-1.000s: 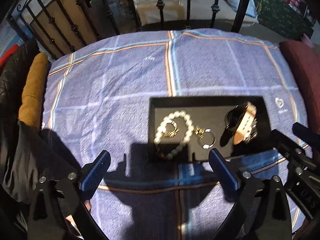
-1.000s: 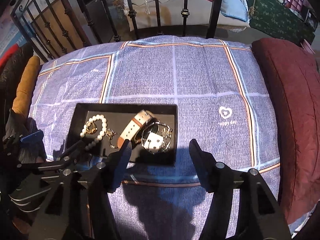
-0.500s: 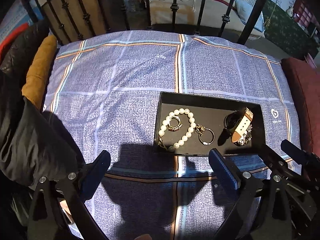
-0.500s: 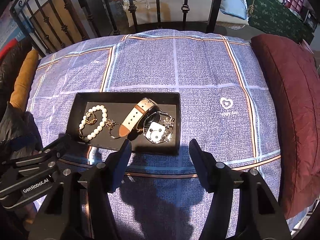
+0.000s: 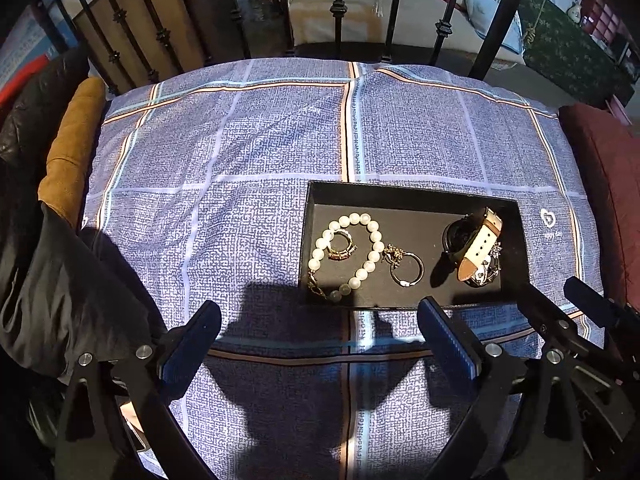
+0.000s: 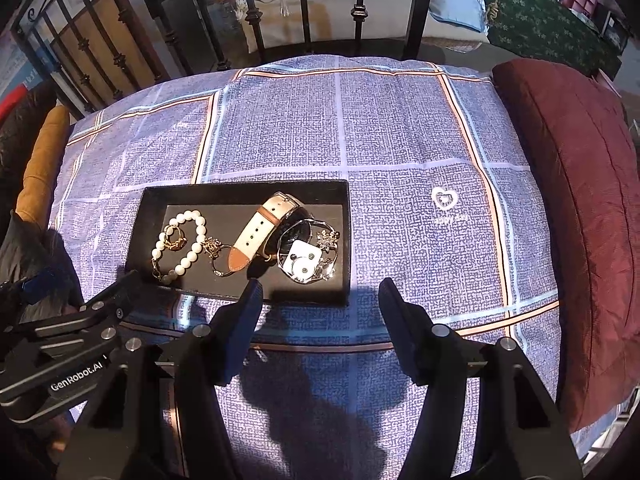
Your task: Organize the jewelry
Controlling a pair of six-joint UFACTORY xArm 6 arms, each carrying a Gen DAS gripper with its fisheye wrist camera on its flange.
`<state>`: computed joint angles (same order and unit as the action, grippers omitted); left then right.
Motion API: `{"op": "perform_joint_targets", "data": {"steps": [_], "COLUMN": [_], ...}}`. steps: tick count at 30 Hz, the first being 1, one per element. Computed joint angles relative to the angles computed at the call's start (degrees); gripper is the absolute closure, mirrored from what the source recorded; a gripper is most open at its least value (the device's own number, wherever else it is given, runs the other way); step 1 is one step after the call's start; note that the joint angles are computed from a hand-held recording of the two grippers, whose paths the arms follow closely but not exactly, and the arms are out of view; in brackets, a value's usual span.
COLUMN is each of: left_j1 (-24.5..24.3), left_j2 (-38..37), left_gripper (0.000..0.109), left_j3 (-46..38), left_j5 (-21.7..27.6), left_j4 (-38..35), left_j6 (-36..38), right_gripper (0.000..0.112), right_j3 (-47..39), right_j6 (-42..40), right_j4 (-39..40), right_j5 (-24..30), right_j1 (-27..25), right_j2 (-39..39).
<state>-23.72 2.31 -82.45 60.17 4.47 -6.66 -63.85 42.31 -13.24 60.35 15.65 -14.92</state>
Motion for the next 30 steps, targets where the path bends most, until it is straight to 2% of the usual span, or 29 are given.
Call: {"op": "perform_joint_targets", "data": {"steps": [30], "left_j1": [-0.2], "left_j2": [0.8], "left_gripper": [0.012], "left_j3": [-0.8], "left_j5": [1.4], "left_j4": [-0.1], "left_j6": [0.6], "right_gripper": [0.052], "right_j3": [-1.4], "right_j6": [0.1], "right_j4": [-0.8], "right_j5": [0.7], "right_j1": [0.1], "right_j2": [0.9]}}
